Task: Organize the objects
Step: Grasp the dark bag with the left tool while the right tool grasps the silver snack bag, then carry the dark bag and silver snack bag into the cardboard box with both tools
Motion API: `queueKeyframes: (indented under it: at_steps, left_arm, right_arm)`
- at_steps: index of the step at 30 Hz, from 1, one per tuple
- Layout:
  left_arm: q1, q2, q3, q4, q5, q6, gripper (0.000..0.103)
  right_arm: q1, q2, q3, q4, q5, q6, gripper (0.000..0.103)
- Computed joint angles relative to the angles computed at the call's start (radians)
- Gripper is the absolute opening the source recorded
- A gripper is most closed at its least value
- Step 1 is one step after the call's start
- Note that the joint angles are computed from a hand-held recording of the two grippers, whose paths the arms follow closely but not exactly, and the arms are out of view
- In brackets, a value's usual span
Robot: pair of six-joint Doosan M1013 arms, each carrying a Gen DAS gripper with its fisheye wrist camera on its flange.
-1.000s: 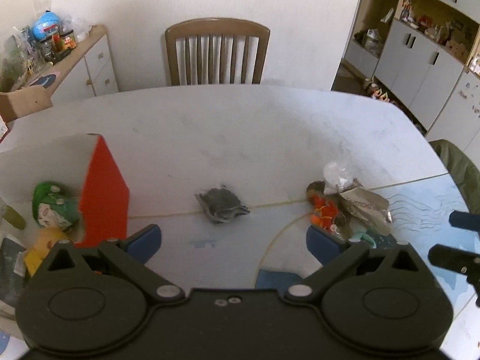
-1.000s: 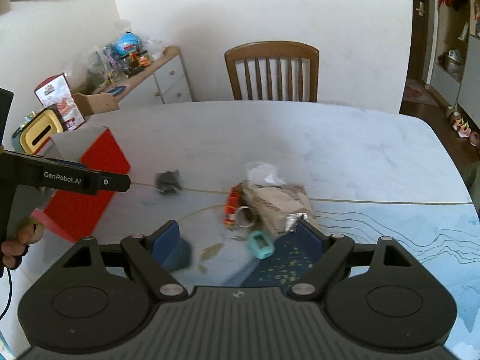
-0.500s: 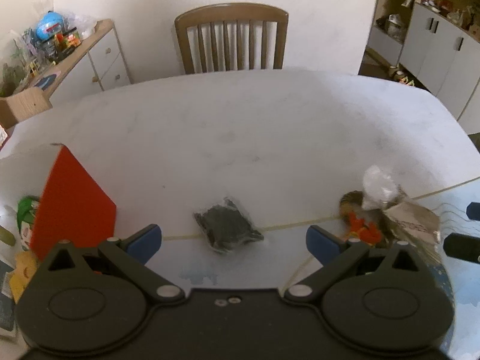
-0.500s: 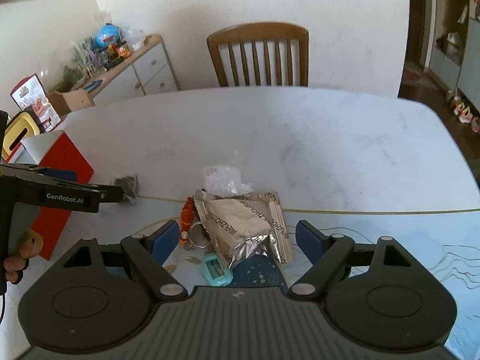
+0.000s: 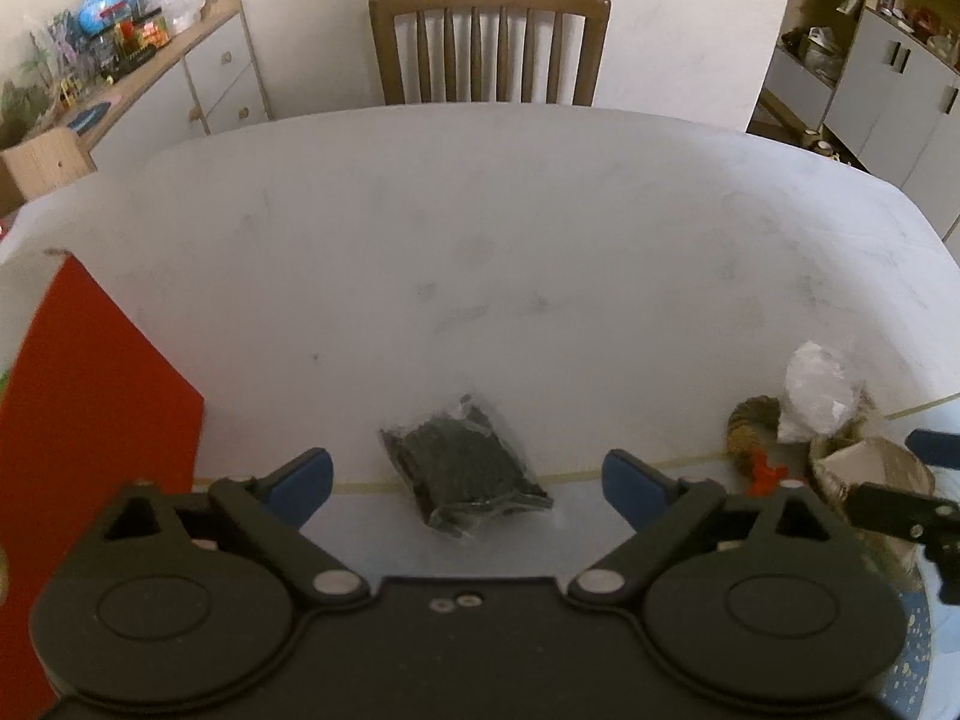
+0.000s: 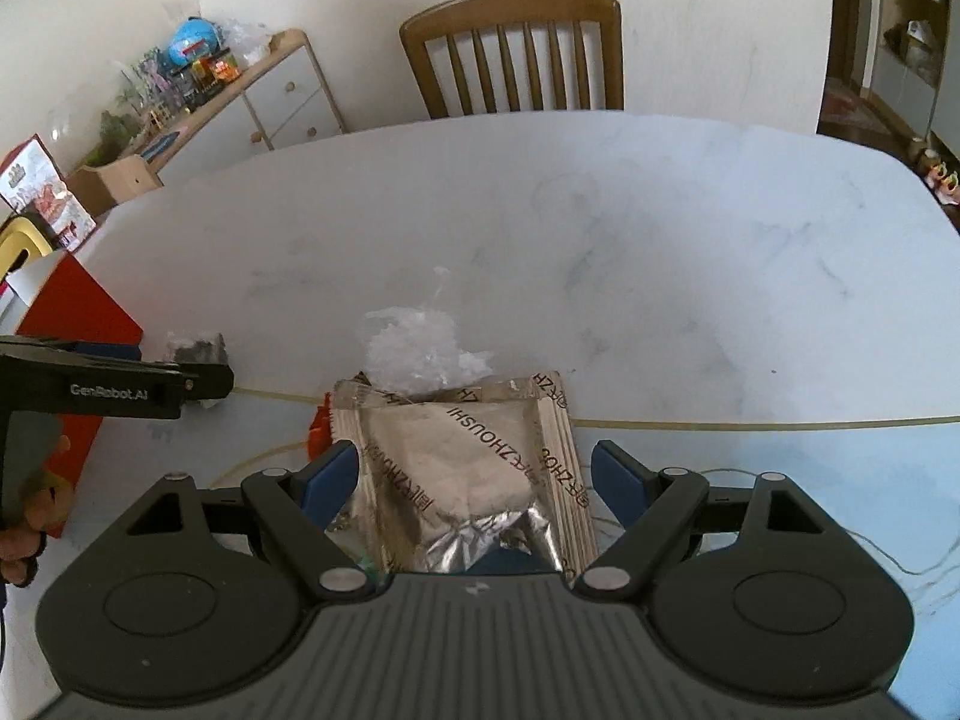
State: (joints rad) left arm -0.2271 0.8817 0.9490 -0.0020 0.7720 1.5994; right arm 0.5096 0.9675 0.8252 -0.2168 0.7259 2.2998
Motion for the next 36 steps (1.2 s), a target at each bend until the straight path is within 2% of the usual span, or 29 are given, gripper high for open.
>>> queueKeyframes:
  at_steps: [3,9,11,12,17,19,23,31,36]
  left_arm:
    - [0.003,0.006,-0.002,-0.002,0.008,-0.009,0.086]
    - [0.006,0.009,0.010,-0.020,-0.005,0.006,0.076]
    - [0.008,0.021,-0.012,-0.030,0.008,0.013,0.067]
    - [0.008,0.020,-0.009,-0.022,0.000,0.010,0.066]
    - [0.010,0.016,0.002,-0.054,-0.015,0.037,0.052]
    - [0.010,0.015,0.005,-0.054,-0.019,0.040,0.050]
    - [0.007,0.010,0.009,-0.028,-0.023,0.030,0.045]
    - [0.012,-0.011,0.022,-0.074,-0.024,0.052,0.038]
    - [0.015,-0.037,0.051,-0.116,-0.030,0.074,0.038]
  right_arm:
    - [-0.004,0.018,-0.025,0.025,0.017,-0.026,0.085]
    - [-0.013,0.015,-0.007,0.083,-0.019,-0.037,0.085]
    - [-0.014,0.013,0.002,0.086,-0.032,-0.044,0.085]
    - [-0.014,0.012,0.004,0.084,-0.037,-0.045,0.085]
    - [-0.012,0.007,0.014,0.087,-0.062,-0.046,0.075]
    - [-0.012,0.004,0.019,0.087,-0.071,-0.045,0.065]
    - [-0.009,-0.006,0.036,0.078,-0.089,-0.038,0.057]
    - [0.002,-0.026,0.060,0.032,-0.091,0.020,0.054]
    - [0.009,-0.057,0.098,0.015,-0.101,0.043,0.054]
